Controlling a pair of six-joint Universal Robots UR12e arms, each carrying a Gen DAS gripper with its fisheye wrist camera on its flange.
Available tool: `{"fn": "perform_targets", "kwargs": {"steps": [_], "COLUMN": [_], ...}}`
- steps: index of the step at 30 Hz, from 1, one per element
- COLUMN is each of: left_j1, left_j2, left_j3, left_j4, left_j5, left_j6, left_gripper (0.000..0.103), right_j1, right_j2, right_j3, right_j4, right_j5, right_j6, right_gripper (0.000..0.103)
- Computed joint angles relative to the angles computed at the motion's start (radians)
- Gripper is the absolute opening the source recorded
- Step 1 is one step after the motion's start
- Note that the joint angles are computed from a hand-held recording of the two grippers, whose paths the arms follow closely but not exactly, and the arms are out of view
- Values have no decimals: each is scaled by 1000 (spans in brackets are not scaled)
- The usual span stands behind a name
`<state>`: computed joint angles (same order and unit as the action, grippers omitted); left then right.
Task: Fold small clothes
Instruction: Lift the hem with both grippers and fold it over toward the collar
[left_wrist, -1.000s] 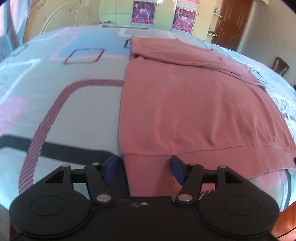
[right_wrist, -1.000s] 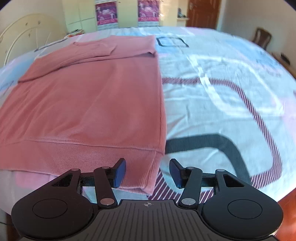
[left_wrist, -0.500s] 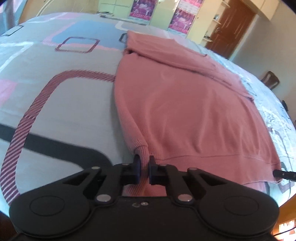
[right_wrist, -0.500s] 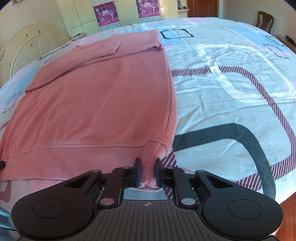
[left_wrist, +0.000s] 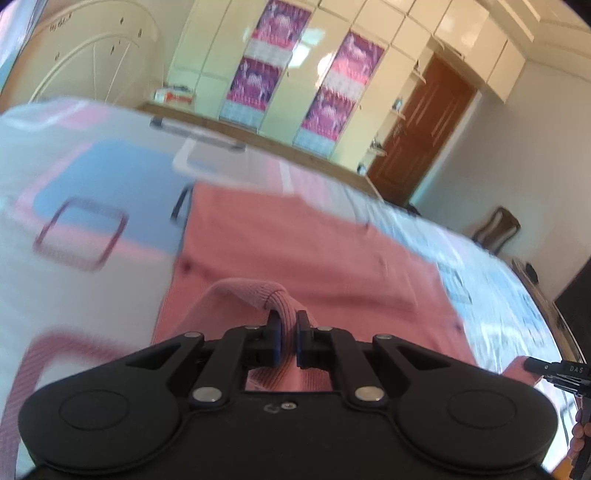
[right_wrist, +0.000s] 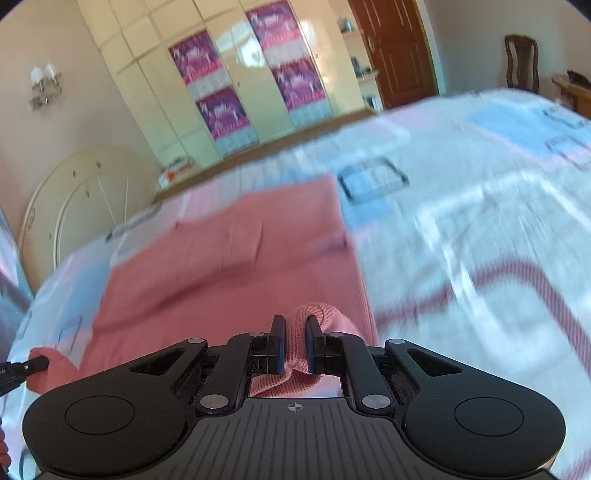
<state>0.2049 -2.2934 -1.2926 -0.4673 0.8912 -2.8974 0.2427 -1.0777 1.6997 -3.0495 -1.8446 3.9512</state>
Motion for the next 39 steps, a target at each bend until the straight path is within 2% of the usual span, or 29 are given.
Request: {"fn": "perform_targets", "kwargs": {"steps": [4,9,13,16,19,21,23,24,28,31,35,37,39], "left_j1": [-40,-84,-113,-132,-138,-138,-132,-128,-112,-106,-97,-95,-98], "left_j2": [-93,-224,-322,-375,-412,-418,-412,-403,-392,-396,-400,-409,-421], "left_j3": [162,385,548,639,703,712,695,676,661,675,686,707,737], "left_j4": [17,-45,-127,-206,-278,-285,-257,-232,-211,-231,-236,-269,-331], "left_j5": [29,106,187,260,315,340,340,327,260,220,165,144,141], "left_j6": [-79,-139,-147,-111,-68,-51,-42,-39,9,38,4,32,96], "left_gripper": [6,6,6,8,23,37,62,64,64,64,66,66,66], "right_j1": [-54,-113,-146,-167,-178,-185,-187,-187,-191,-195,-195,-198,-201], "right_j2": [57,147,218,260,284,290,291,290,281,281,299,305,310], "right_j3": [-89,-226,-326,-376,-405,-407,-406,-403,-385,-383,-406,-409,-413], "right_j4": [-15,44,121,180,218,215,201,185,124,98,115,114,115], "right_j5": [21,70,114,157,183,198,174,161,143,178,219,237,255], "right_j6": [-25,-47,-36,-10,-10,-3,-9,-14,-88,-164,-209,-206,-213], "right_gripper": [10,10,10,11,11,20,49,53,54,54,54,54,54]}}
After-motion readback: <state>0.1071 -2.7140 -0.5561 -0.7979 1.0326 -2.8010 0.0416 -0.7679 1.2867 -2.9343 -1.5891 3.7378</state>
